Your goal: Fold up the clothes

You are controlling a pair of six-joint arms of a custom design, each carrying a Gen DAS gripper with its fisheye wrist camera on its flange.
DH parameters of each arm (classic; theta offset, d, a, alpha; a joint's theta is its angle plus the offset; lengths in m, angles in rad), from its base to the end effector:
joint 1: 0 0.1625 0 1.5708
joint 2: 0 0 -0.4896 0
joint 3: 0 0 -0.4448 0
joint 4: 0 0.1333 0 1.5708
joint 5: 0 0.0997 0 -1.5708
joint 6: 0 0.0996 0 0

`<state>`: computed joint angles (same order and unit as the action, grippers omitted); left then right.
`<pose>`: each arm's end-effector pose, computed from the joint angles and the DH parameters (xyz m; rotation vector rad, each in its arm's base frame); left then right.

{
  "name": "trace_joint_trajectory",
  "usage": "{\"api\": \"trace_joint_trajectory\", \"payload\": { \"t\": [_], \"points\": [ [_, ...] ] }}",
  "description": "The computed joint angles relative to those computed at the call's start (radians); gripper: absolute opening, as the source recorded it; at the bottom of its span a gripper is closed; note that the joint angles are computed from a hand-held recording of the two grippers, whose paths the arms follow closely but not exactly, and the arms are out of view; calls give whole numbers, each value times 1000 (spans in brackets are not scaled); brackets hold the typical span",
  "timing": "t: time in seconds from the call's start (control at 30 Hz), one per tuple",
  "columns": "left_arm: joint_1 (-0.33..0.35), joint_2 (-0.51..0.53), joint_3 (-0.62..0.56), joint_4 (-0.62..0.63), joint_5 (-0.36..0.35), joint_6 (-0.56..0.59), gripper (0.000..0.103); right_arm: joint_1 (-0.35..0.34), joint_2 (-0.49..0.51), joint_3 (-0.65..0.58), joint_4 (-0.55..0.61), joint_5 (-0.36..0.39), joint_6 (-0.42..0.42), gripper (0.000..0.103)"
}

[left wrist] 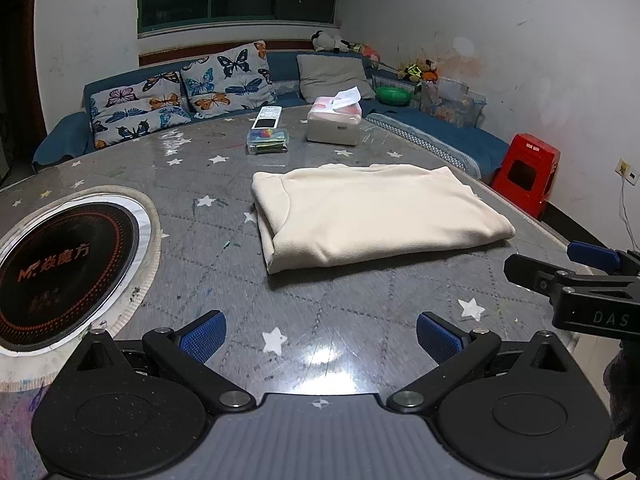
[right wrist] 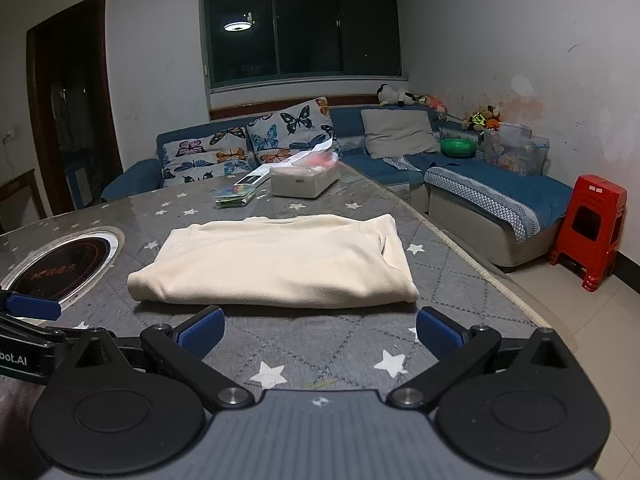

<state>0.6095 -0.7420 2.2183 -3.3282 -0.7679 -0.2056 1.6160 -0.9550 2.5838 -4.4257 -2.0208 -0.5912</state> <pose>-0.3073 -0.4645 0.0117 0.7762 2.3592 -0.8725 0.1068 -0.3707 0.1816 0.3340 -2.0888 1.2858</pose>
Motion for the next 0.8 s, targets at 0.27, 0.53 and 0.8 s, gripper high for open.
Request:
{"api": "trace_joint_trajectory", "payload": {
  "t": [0.27,0.53,0.8],
  "points": [
    [-24,-5,29,-34,14,-4,103,12,14,19,-48,3,-4,103],
    [-56,-6,66,-64,37,-24,103,22,25,47,-100,10,-7,103],
    [-84,-8,90,-90,63,-30,103,32,35,64,-138,22,-7,103]
  ]
}}
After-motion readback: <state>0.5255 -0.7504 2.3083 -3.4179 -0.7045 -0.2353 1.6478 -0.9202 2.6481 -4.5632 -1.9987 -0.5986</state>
